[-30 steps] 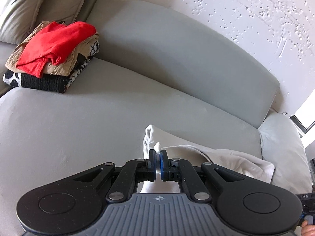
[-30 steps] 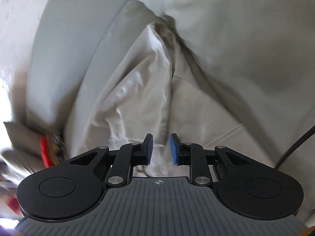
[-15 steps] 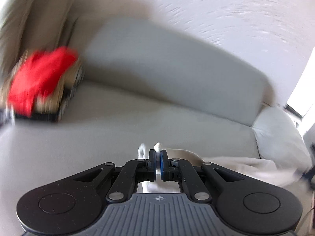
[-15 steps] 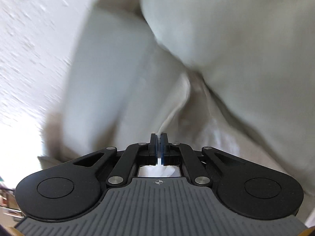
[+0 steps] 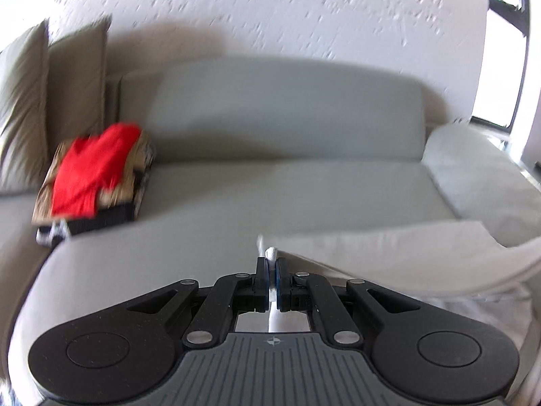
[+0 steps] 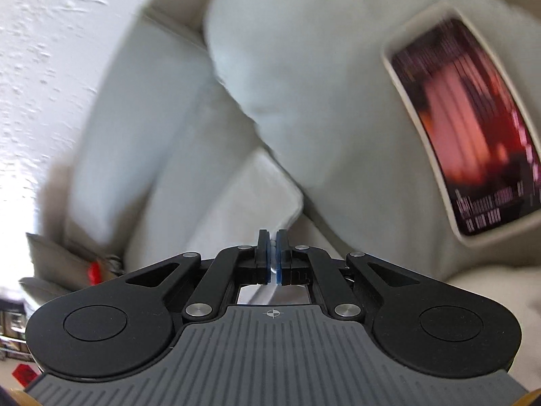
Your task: Fold clothes
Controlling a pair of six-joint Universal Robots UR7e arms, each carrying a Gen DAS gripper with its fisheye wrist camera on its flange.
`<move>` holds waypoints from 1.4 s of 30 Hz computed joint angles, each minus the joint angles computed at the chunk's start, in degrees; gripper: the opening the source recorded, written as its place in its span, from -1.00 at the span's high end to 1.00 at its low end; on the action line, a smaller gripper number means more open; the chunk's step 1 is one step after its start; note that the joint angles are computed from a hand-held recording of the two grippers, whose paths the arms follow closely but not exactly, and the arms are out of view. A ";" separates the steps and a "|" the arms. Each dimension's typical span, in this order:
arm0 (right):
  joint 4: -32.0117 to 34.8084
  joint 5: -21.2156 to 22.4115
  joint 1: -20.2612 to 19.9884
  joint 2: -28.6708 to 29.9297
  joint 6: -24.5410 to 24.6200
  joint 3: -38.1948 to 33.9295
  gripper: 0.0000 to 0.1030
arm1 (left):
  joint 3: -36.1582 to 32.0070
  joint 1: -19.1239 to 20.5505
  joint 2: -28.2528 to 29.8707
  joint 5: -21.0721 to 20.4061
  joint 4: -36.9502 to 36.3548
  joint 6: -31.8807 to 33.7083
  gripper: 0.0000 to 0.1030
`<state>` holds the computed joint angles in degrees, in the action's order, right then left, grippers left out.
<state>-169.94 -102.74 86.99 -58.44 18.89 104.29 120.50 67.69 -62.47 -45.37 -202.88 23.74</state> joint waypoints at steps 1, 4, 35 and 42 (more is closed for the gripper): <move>-0.16 -0.08 -0.44 0.04 0.26 0.74 0.96 | 0.61 0.02 0.50 0.86 -0.53 -0.55 0.96; -0.95 -0.37 -1.25 -1.24 -0.78 3.29 0.96 | 2.53 -0.43 1.17 2.79 -2.38 -2.09 0.96; -7.94 2.38 2.79 5.84 -20.69 6.11 0.33 | 2.23 6.49 -7.67 -6.40 25.09 -40.26 0.36; -6.27 1.06 2.83 4.77 -19.68 7.00 0.31 | -0.14 6.81 -8.31 -10.71 32.30 -37.71 0.90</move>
